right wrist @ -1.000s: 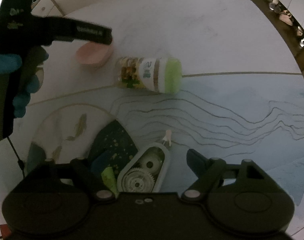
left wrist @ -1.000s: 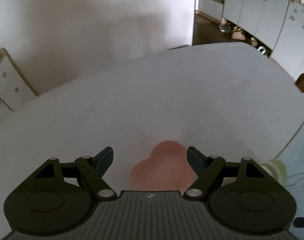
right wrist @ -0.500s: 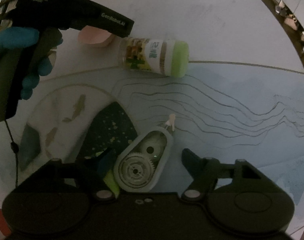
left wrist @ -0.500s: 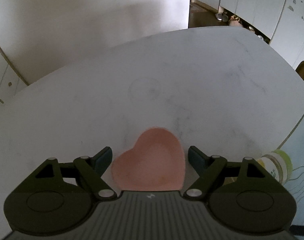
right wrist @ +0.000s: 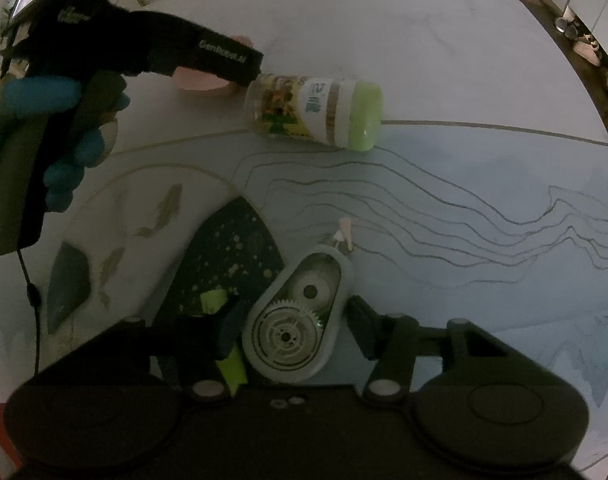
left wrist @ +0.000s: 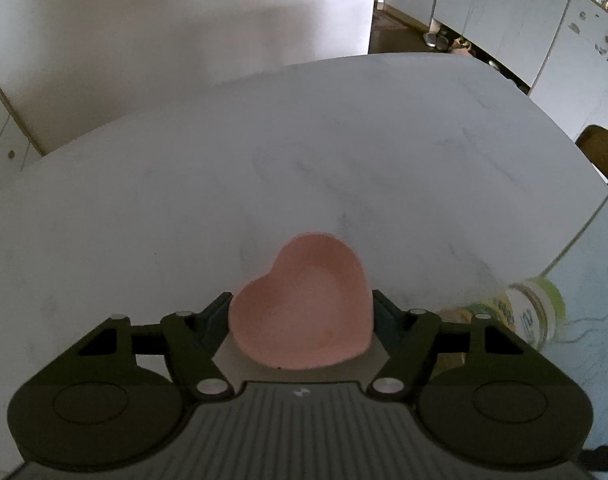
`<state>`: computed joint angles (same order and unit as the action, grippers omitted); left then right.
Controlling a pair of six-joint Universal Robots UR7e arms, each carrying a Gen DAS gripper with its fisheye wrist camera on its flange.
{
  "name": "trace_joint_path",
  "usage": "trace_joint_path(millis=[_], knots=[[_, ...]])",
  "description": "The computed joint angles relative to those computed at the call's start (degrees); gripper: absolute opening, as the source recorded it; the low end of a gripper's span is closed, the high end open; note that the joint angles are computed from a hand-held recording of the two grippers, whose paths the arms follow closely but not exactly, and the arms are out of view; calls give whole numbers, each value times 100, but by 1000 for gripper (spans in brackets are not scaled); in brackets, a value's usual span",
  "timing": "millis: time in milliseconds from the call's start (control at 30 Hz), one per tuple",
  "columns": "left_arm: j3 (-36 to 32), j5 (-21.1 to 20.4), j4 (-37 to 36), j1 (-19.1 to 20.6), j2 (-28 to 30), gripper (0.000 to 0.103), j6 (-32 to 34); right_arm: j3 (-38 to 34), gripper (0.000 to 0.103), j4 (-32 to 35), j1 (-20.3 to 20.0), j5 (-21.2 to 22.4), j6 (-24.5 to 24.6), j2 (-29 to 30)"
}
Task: Organize rigid objects
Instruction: 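Grasp the pink heart dish with the left gripper while the right gripper grasps the correction-tape roller, then lift and carry the heart dish and tape roller into the box with both grippers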
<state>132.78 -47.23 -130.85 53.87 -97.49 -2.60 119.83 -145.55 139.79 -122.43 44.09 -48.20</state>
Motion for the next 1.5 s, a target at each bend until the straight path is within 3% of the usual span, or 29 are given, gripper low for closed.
trace_joint_path(millis=[67,133,200,300,367,467,533,567,600,733,900,1167,1500], knots=[[71,90,59,-89,-69,72,9,56,53,-29,19,-34,-3,-51],[120,126,226,-163,-186,71,-36,159,39,-192,42,-53,33,-127],[128,106,440,-216,-311,71,-110,224,19,-266,56,-50,123,-257],[141,145,734,-312,-472,71,-244,257,9,-90,-2,104,122,-348],[145,137,921,-375,-605,71,-313,305,14,-161,11,92,204,-343],[140,146,1141,-463,-793,71,-418,274,35,-164,82,15,377,-278],[145,146,1429,-558,-1010,71,-594,235,49,-205,132,15,433,-233],[144,146,1533,-595,-1079,71,-652,200,64,-197,171,-13,452,-200],[142,143,1662,-633,-1167,71,-700,157,72,-173,214,-63,460,-153],[164,137,2146,-808,-1505,72,-869,-56,68,206,229,-18,427,11],[145,99,2630,-958,-1804,71,-1021,-265,54,553,238,-25,413,209],[148,90,3066,-1085,-2011,71,-1152,-652,50,1142,323,-215,289,499],[27,-37,4125,-1455,-2597,71,-1639,-423,49,754,370,-274,221,313]])
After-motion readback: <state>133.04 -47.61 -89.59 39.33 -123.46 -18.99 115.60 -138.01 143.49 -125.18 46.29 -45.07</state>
